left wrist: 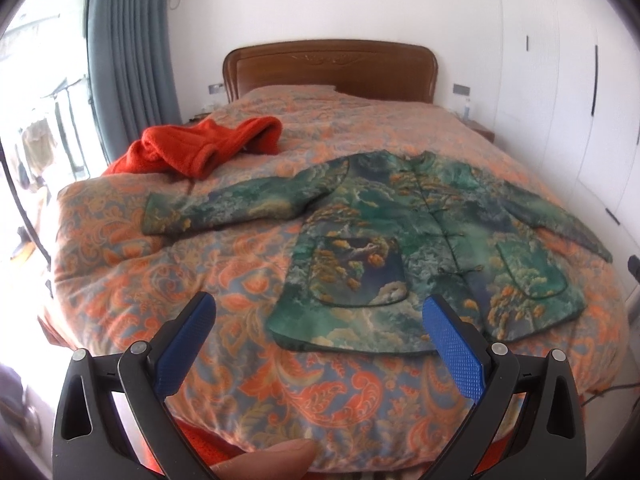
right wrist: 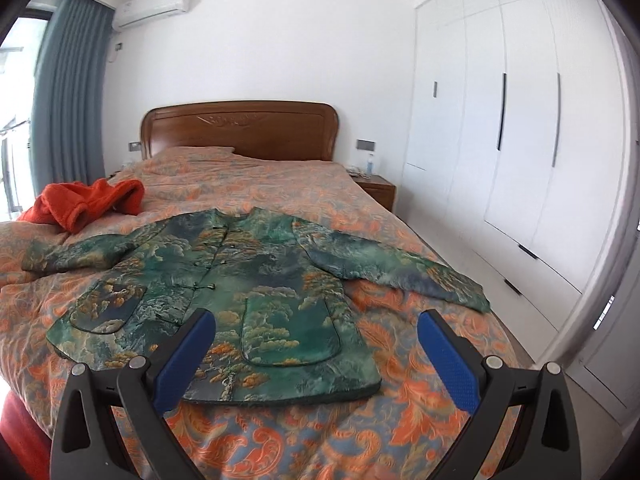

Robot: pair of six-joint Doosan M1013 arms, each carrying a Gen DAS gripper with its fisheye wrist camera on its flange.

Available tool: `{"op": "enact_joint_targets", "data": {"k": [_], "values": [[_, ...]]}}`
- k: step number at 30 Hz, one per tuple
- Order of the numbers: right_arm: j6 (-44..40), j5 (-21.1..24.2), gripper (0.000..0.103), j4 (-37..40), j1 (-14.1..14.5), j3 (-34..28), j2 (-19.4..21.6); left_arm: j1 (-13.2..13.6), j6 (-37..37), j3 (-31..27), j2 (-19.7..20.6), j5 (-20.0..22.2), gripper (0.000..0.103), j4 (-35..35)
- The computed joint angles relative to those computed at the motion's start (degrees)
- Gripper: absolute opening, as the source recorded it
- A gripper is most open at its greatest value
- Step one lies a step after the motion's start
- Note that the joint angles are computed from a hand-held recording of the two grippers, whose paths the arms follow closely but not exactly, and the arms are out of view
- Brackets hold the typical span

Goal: Fold large clothes
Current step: 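Grasp a jacket sleeve with the right tool and fold it across the body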

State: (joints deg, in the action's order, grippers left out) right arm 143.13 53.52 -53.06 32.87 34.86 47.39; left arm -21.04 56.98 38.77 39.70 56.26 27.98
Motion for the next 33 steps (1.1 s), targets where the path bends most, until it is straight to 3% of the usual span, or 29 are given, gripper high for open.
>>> {"op": "enact_joint_targets", "data": {"k": [4,8,10,13,20,22,25,27,28,29,31,33], "values": [[-3.36,-1.38,0.103,5.34,-2.27,0.79,-0.16,0.24,3.38,-2.76,1.48,2.87,0.103,-3.21],[-3.38,-2.41,0.103,12.71,-5.94,0.53,0.17,0.97,3.01,-2.69,1.22,2.38,0.103,-8.71],[0.35,-3.34,0.103,13.4,-8.4,0.6,0.52,1.31,1.92,-2.37,0.94,1.91,0.103,-10.11],[5.31,-8.23,0.103,18.51,-12.48,2.05,0.26,1.1,-0.12,-1.76,0.61,1.8,0.103,-7.96],[31.24,-21.2,0.101,25.91,-21.09,7.42,1.07,0.42,-0.28,-1.61,0.78,4.11,0.103,-4.33],[36.83,-22.78,0.094,27.27,-22.55,7.47,2.23,0.49,-0.17,-1.54,0.76,4.75,0.103,-4.53],[45.08,-19.22,0.08,26.4,-23.34,5.53,4.33,0.65,-0.66,-1.17,0.6,5.73,0.103,-4.76],[53.4,-19.61,0.067,22.73,-23.42,5.87,4.73,0.69,-1.04,-0.73,0.41,6.31,0.103,-4.57],[55.43,-19.31,0.051,21.26,-23.4,5.44,5.05,0.68,-1.07,-0.48,0.31,6.5,0.103,-4.49],[55.08,-18.58,0.035,21.28,-23.49,4.27,5.61,0.65,-0.99,-0.34,0.26,6.75,0.103,-4.49],[51.53,-13.53,0.016,20.9,-23.15,-0.34,7.31,0.72,-0.27,0.1,0.11,7.15,0.103,-5.16],[47.59,-10.61,0.011,18.38,-22.37,-4.43,8.61,0.83,0.43,0.25,0.18,7.3,0.103,-6.29]]}}
